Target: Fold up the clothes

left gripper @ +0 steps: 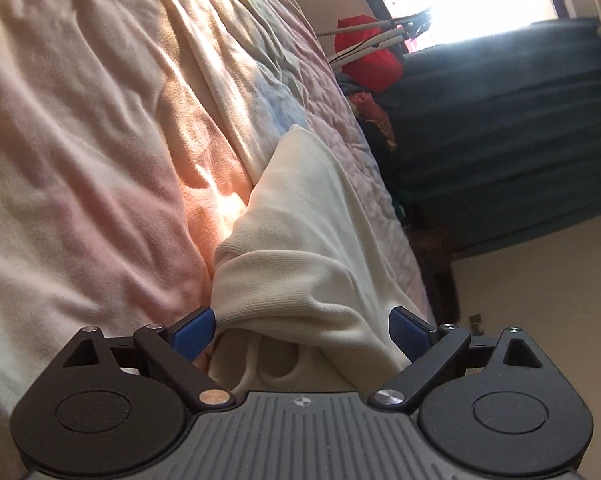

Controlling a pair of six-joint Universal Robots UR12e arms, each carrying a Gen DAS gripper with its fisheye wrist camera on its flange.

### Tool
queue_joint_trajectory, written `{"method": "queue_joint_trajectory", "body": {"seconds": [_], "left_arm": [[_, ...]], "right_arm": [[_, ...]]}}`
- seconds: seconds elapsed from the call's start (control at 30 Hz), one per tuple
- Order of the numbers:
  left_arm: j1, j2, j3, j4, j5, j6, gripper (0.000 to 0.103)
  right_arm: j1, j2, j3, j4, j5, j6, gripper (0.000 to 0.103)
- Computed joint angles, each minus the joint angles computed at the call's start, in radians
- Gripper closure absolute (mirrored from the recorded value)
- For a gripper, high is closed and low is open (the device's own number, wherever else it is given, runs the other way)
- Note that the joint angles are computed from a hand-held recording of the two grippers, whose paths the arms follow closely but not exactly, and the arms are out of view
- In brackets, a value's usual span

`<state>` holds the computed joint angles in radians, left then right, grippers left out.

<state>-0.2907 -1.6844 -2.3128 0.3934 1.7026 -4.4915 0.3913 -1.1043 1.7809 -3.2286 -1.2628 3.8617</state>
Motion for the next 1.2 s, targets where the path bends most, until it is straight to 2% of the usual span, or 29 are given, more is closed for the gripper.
{"method": "queue_joint_trajectory", "body": {"seconds": [0.07, 0.13, 0.17, 0.2, 0.27, 0.3, 0.37, 0.47, 0.53, 0.63, 0.73, 0.83, 0.93, 1.1, 1.2], "left_arm": [[0.015, -0.016, -0.004, 0.036, -0.008, -0.029, 0.006], [0.025, -0.025, 0.003, -0.001, -0.014, -0.040, 0.006], [0.029, -0.029, 0.008, -0.021, -0.016, -0.038, 0.009], [0.029, -0.033, 0.015, -0.039, -0.016, -0.019, 0.015], [0.027, -0.043, 0.025, -0.036, -0.025, 0.033, 0.019], [0.022, -0.041, 0.031, -0.052, -0.014, 0.053, 0.020], [0.012, -0.039, 0.041, -0.083, 0.010, 0.083, 0.027], [-0.001, -0.033, 0.044, -0.102, 0.051, 0.089, 0.042], [-0.020, -0.028, 0.052, -0.099, 0.104, 0.130, 0.054], [-0.046, -0.008, 0.074, -0.101, 0.164, 0.193, 0.063], [-0.067, -0.002, 0.125, -0.102, 0.196, 0.244, 0.068], [-0.078, -0.035, 0.231, -0.139, 0.212, 0.303, 0.073], [-0.064, -0.100, 0.375, -0.212, 0.154, 0.328, 0.077], [-0.032, -0.292, 0.715, -0.384, -0.011, 0.419, 0.080], [-0.038, -0.442, 0.952, -0.476, -0.049, 0.483, 0.082]], "right_arm": [[0.002, 0.001, -0.002, -0.012, -0.008, -0.006, 0.067], [0.002, 0.004, -0.006, -0.013, -0.009, -0.006, 0.067], [0.000, 0.005, -0.006, -0.012, -0.005, 0.000, 0.067], [-0.002, 0.005, -0.005, -0.013, -0.002, 0.005, 0.067], [-0.003, 0.004, -0.001, -0.019, 0.001, 0.008, 0.067], [0.001, 0.002, 0.002, -0.027, -0.004, 0.000, 0.067], [0.006, -0.003, 0.007, -0.057, -0.008, -0.014, 0.068], [0.008, -0.012, 0.014, -0.111, 0.002, -0.014, 0.069], [0.007, -0.018, 0.015, -0.144, 0.017, -0.004, 0.070], [-0.002, -0.032, 0.007, -0.162, 0.044, 0.001, 0.071], [-0.026, -0.045, -0.006, -0.174, 0.079, 0.017, 0.071], [-0.069, -0.053, -0.036, -0.154, 0.119, 0.052, 0.071], [-0.113, -0.052, -0.094, -0.084, 0.130, 0.050, 0.071], [-0.189, -0.015, -0.226, 0.026, 0.062, 0.034, 0.071], [-0.229, 0.029, -0.313, 0.068, 0.019, 0.041, 0.071]]}}
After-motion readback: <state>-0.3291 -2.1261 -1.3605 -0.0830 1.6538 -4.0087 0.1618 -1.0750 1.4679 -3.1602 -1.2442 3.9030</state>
